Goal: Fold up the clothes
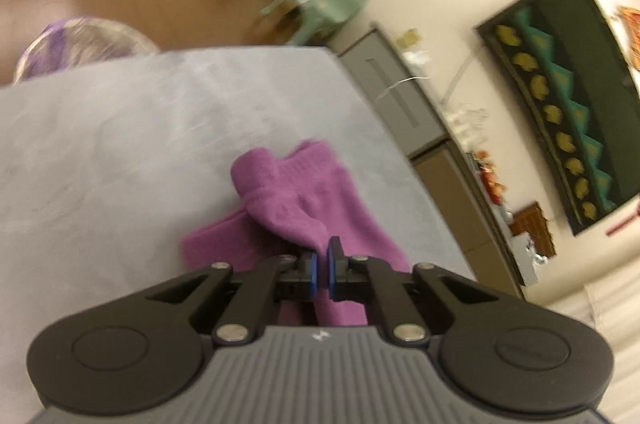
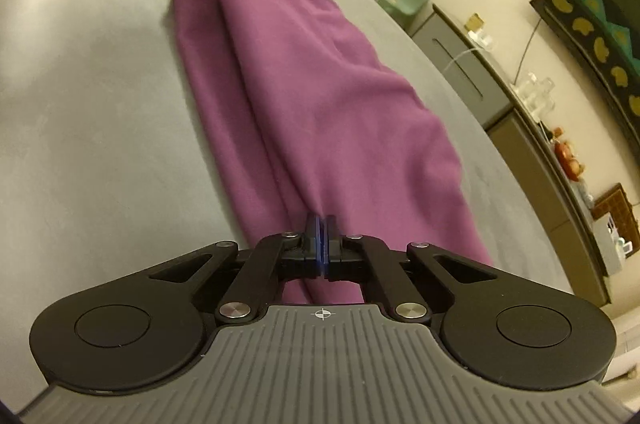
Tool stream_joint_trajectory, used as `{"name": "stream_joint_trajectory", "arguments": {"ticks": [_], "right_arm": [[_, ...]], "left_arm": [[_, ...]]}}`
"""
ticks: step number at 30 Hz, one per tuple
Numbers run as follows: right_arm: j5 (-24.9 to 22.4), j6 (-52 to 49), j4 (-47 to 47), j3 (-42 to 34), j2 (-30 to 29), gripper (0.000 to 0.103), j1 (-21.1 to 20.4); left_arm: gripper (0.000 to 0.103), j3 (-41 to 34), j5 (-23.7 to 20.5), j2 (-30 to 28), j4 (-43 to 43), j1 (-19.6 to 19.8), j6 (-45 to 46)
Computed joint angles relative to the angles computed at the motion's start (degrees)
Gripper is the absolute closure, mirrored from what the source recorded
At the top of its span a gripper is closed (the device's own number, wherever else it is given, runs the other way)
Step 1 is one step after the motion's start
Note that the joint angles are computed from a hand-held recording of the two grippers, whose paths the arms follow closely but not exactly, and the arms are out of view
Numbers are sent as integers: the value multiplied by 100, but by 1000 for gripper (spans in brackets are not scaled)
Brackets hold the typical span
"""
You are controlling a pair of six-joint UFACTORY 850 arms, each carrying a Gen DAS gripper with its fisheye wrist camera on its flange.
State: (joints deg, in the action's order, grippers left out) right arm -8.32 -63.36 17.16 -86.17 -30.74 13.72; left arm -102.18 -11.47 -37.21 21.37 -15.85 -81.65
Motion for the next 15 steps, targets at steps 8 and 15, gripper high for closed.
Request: {"name": "stream_joint_trajectory", "arguments": {"ticks": [8,15], "right_arm": [[-919,-1501,2025,161,227,103,-402],[-2258,-968,4078,-1324,-439,55,-1048]], "left_arm": [[82,-1211,-2414,-560,477,-342,654],[63,-750,-3797,-108,3536,-873,-1920]]}}
